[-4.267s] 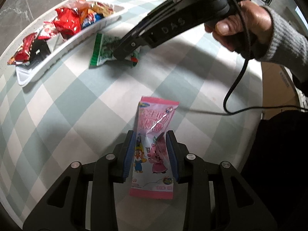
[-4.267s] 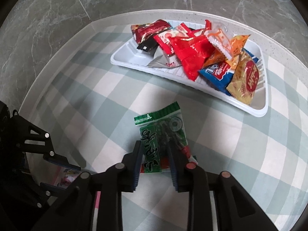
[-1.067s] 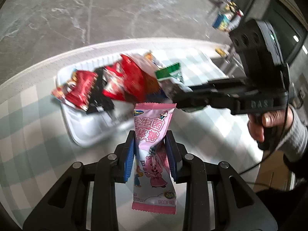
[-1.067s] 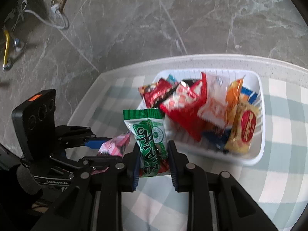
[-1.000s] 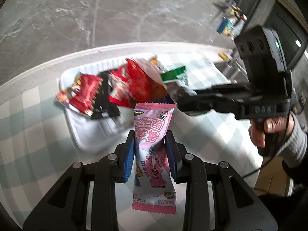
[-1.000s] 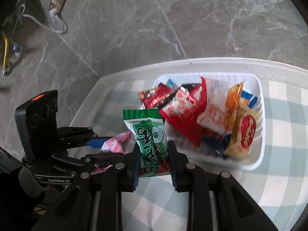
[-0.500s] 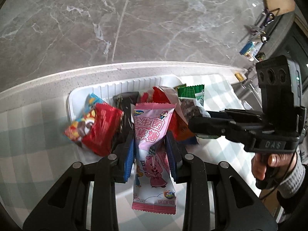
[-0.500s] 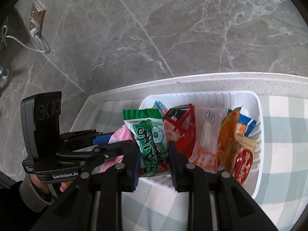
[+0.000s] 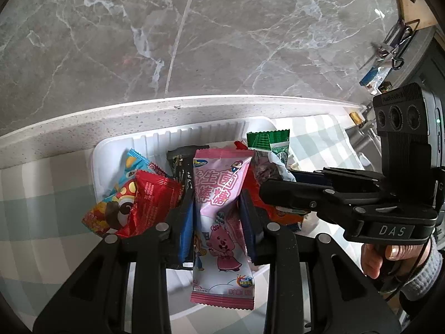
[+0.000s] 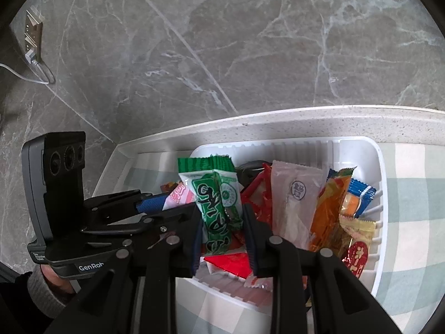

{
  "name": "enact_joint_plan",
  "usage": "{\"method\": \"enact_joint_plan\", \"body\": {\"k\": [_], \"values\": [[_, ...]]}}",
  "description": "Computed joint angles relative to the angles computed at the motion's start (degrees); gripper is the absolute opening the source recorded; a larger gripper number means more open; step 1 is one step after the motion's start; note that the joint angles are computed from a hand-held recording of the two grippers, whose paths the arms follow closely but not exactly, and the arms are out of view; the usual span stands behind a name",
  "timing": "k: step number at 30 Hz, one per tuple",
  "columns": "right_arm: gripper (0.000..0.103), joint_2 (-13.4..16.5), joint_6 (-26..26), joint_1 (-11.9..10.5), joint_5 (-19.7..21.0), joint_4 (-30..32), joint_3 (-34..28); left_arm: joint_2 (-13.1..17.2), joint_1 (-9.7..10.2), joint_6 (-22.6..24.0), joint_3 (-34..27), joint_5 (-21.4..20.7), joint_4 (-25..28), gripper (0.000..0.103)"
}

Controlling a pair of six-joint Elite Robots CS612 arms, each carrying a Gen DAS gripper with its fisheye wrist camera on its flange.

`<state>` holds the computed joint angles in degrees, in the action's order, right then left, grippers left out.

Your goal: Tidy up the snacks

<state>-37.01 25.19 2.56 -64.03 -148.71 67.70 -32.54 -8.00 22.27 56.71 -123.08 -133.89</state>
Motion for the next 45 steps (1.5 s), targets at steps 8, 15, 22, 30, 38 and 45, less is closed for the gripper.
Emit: {"method": "enact_joint_plan", "body": {"k": [8,15,22,30,38,45], "values": [[0.04,0.2,0.0,0.0,-0.3,1.4,-0.6,-0.3,-0.82,0.7,1.4,2.9,-2.6,0.03],[0.044,-0.8,1.7,0.7,-5.5,-6.4,2.1,-0.6,-0.92,-0.8,2.3,3.2,-5.2,0.055],[0.052,-2.6,1.6,0.8,-5.0,-7.5,4.3,-1.4,-0.59,-2.4,3.7,2.5,-7.8,0.059],[0.058,-4.9,1.1,0.5,-3.6,-7.2,6.4,-3.0,0.0,-3.3,6.1,2.1,-10.0,0.065],[0.063,-7.1,0.7,1.1,-4.7,-10.6,9.5,-5.7,0.48,-2.8,10.2,2.0,-13.2,0.069],[0.064,-9.1,0.7,1.6,-5.6,-11.8,12.1,-8.2,0.71,-1.6,13.9,2.1,-15.4,0.072]]}}
